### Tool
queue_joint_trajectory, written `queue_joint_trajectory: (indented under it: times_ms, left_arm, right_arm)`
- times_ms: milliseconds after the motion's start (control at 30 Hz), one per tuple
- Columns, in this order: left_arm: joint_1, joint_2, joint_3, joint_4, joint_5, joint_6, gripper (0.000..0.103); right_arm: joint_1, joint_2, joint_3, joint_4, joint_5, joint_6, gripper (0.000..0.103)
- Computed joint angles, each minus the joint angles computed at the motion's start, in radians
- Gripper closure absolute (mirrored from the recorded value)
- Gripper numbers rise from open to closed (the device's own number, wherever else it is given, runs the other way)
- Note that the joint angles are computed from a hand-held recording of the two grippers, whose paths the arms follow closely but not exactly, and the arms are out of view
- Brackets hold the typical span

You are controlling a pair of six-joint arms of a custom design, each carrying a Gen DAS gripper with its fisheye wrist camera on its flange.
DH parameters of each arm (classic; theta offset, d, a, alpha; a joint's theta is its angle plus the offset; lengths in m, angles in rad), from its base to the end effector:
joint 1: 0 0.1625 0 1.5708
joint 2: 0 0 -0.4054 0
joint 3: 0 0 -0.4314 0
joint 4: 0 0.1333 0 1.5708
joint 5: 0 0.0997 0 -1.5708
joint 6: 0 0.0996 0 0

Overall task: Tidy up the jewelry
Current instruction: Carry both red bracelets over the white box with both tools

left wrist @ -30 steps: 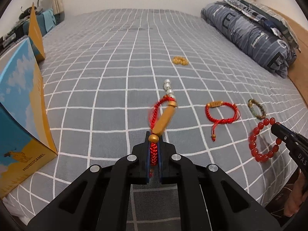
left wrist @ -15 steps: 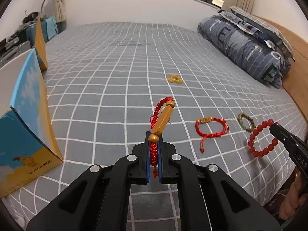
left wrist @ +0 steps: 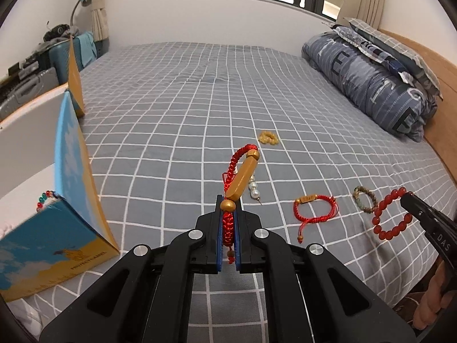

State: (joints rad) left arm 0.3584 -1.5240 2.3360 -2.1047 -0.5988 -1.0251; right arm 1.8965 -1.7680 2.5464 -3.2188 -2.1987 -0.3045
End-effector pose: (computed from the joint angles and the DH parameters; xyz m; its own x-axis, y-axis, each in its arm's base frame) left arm -0.2955 -0.3409 0.1731 -0.7621 0.0269 -0.6469 0.4799 0.6942 -0.5364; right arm 0.1840 -0.3111 0.2813 -0.8066 -0.0246 0.5906 -0.4699 0.6330 -0.6153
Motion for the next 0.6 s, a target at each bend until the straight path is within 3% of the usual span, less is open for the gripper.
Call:
queue_joint_trajectory:
  times_ms: [300,600]
  left_arm:
    - [-0.038,-0.067,-0.066,0.244,0.026,-0.127,0.098]
    - [-0.059,-0.169,-0.141,0.549,0.073,-0.287,0.098]
  right_arm:
    - [0.097,0.067,-0.086,0.098,-0.073,0.084,0.090]
    - [0.209,0.212,-0.225,0.182,-0.076,0.129,0.090]
